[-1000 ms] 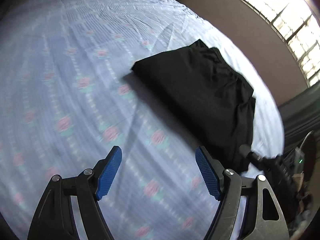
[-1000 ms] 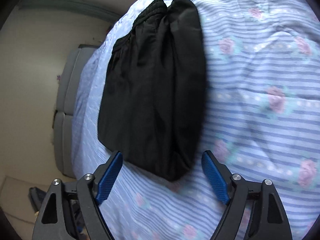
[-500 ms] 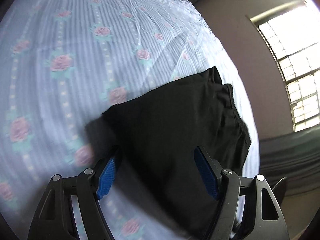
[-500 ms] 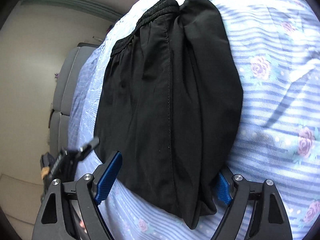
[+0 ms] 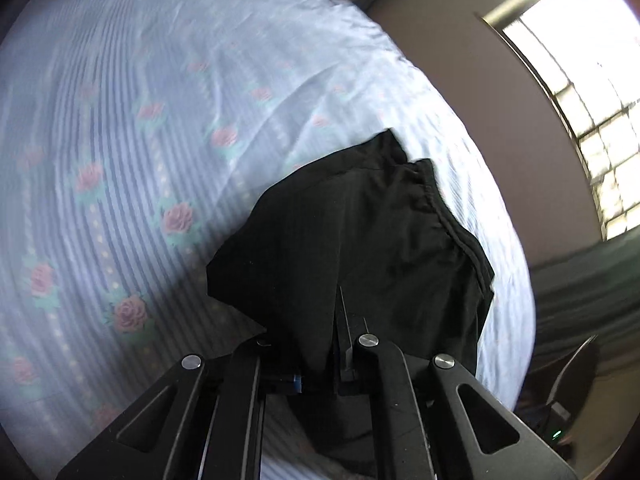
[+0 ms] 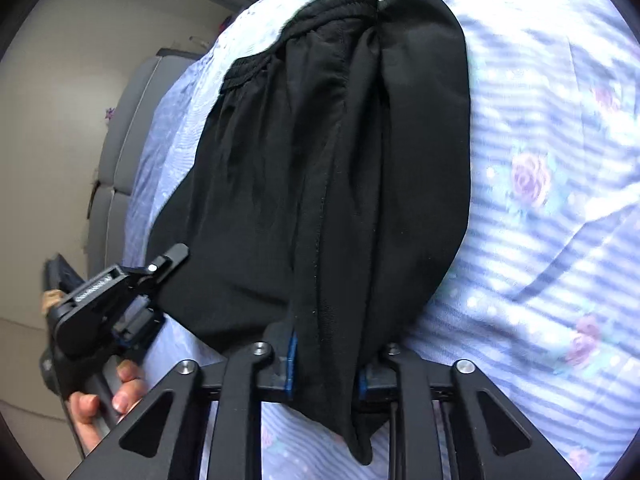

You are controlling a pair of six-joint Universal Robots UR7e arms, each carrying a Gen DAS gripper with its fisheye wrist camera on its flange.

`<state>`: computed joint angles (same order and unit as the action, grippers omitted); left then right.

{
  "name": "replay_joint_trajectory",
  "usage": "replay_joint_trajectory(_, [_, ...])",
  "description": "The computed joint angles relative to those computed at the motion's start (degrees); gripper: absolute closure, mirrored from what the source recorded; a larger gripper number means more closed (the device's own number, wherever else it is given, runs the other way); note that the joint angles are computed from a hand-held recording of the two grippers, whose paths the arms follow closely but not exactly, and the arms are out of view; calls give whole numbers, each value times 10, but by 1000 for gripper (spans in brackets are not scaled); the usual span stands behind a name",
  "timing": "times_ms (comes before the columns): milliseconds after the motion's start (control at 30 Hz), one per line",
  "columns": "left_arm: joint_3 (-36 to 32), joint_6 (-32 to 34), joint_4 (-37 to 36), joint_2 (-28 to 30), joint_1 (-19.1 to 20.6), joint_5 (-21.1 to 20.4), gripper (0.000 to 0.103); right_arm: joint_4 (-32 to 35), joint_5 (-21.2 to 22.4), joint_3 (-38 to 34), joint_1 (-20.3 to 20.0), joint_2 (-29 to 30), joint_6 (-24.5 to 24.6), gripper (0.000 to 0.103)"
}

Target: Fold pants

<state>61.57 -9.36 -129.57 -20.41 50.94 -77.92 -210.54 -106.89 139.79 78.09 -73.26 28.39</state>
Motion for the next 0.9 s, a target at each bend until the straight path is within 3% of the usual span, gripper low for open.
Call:
replay_joint_trajectory(167, [66,9,-27,-50,-41,40,92,67,-88,-1,74,-67,-54,84])
replay_joint_trajectory(267, [113,-24,-32,-96,-58,30,92,125,-125,0,119,-121,-70,84])
replay_joint_trajectory(500, [242,-112,-61,-221,-99,27,93,309,-198,-16,243,-231,-56,85])
replay_joint_trajectory(733, [390,-172,-43,-396,-159,72,94,506,-204,-39,381,-276,22,85])
replay_joint_trajectory(900, [479,-263,1,-539,-202,123,94,579,-172,-62,476,-232,68,85])
